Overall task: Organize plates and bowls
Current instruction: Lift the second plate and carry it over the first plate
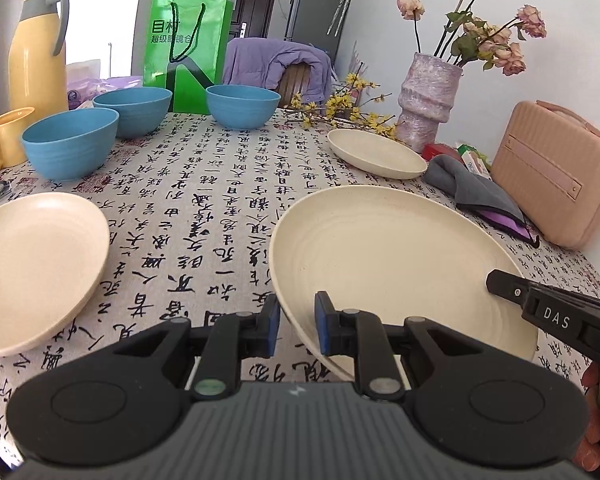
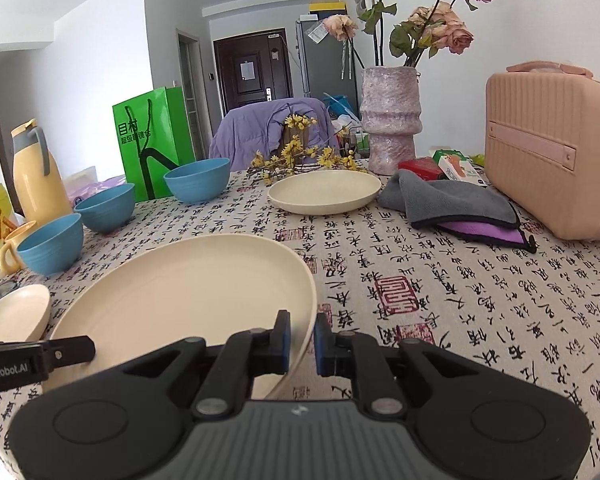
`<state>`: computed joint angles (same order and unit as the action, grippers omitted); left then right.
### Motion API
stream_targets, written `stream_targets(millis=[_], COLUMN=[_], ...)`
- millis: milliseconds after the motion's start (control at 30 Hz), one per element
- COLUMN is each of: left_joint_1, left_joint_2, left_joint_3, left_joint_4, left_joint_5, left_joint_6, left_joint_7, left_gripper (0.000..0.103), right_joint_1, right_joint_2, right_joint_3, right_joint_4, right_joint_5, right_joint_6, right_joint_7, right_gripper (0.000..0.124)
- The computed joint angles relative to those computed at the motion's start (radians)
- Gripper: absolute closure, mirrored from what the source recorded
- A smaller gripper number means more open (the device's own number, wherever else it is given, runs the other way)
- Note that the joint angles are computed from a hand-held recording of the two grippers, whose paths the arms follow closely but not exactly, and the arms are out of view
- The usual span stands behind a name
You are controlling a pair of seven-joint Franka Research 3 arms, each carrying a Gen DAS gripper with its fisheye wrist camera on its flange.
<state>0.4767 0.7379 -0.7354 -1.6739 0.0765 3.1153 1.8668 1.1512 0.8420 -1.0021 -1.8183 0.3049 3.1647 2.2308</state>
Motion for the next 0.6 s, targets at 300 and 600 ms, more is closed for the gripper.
stream_targets(millis=[300,600], left_joint_1=[0.073,0.095], left_joint_2=[-0.001,0.027], left_joint_3=[-0.052,-0.029], left_joint_4=[-0.043,0.008], left_joint_5=[0.026,0.067], left_joint_6=[0.029,0.046], left_joint_7=[0.003,-0.030], left_gripper=[0.085,0.085], right_joint_1=[0.071,-0.046], right_joint_2=[0.023,0.048], right_joint_3=[-0.050,0.047], right_joint_4=[-0.017,0.157], right_joint_5=[0.006,-0.078], right_joint_6=[-0.016,-0.059], right_joint_7=[0.023,0.030], right_gripper=[0.112,0.111])
